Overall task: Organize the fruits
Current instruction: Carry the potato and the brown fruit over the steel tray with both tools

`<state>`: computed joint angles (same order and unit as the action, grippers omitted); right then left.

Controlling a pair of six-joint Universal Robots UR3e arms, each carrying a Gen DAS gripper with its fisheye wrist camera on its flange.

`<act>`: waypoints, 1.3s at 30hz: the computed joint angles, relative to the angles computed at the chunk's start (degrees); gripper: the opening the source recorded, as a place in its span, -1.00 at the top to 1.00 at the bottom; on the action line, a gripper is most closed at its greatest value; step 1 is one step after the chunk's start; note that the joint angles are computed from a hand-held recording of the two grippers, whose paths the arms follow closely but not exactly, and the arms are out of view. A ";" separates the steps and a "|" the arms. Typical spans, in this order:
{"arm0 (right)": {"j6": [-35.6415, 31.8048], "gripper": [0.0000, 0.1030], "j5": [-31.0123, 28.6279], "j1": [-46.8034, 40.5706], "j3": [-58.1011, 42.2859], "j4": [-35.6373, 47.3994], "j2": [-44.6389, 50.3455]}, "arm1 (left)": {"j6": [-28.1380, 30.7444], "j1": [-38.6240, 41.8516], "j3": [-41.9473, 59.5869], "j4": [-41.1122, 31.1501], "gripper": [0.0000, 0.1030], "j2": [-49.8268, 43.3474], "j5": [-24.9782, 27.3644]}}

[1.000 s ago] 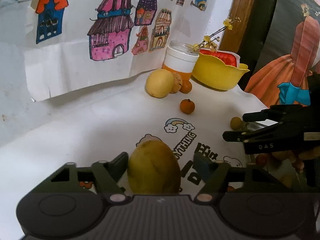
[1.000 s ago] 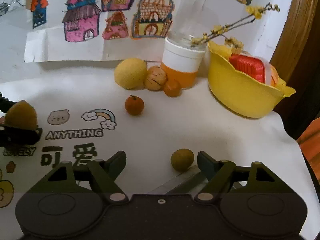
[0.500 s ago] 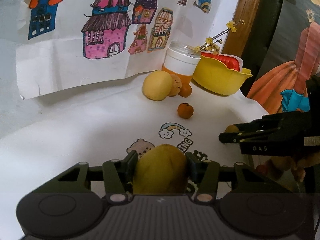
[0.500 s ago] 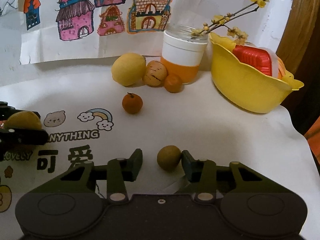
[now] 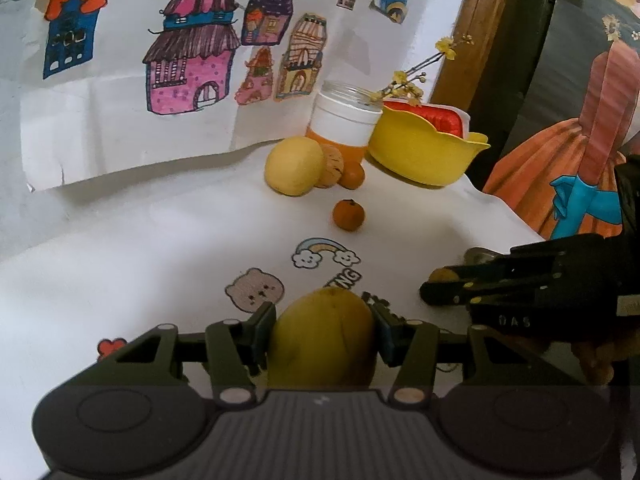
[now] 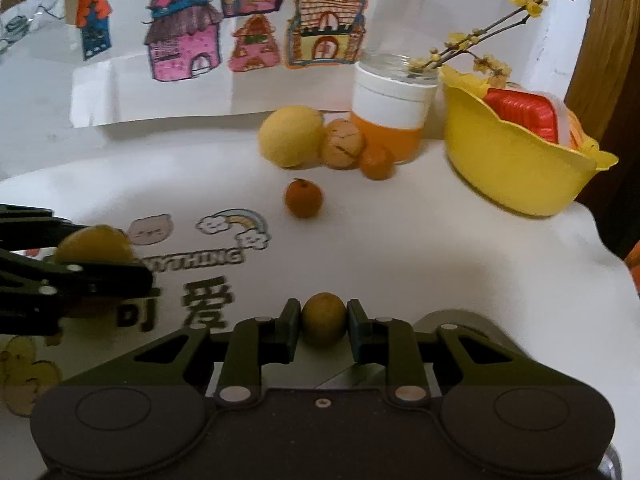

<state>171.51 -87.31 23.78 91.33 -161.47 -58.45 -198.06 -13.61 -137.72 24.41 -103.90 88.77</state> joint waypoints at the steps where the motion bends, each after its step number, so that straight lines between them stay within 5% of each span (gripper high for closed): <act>1: 0.25 0.49 0.62 0.09 0.77 -0.05 -0.64 | -0.29 -0.24 -0.02 -0.24 -0.08 0.20 -0.04; 27: 4.40 0.49 1.44 1.35 26.94 -4.57 -26.10 | -6.09 -15.16 1.57 -7.06 -0.07 7.39 9.86; 39: 5.94 0.49 -3.25 1.44 39.43 -4.90 -38.54 | -8.09 -25.18 7.32 -13.61 -0.07 6.91 13.19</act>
<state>177.44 -90.56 25.22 130.76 -166.36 -96.99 -206.15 -38.79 -130.40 10.80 -96.99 101.96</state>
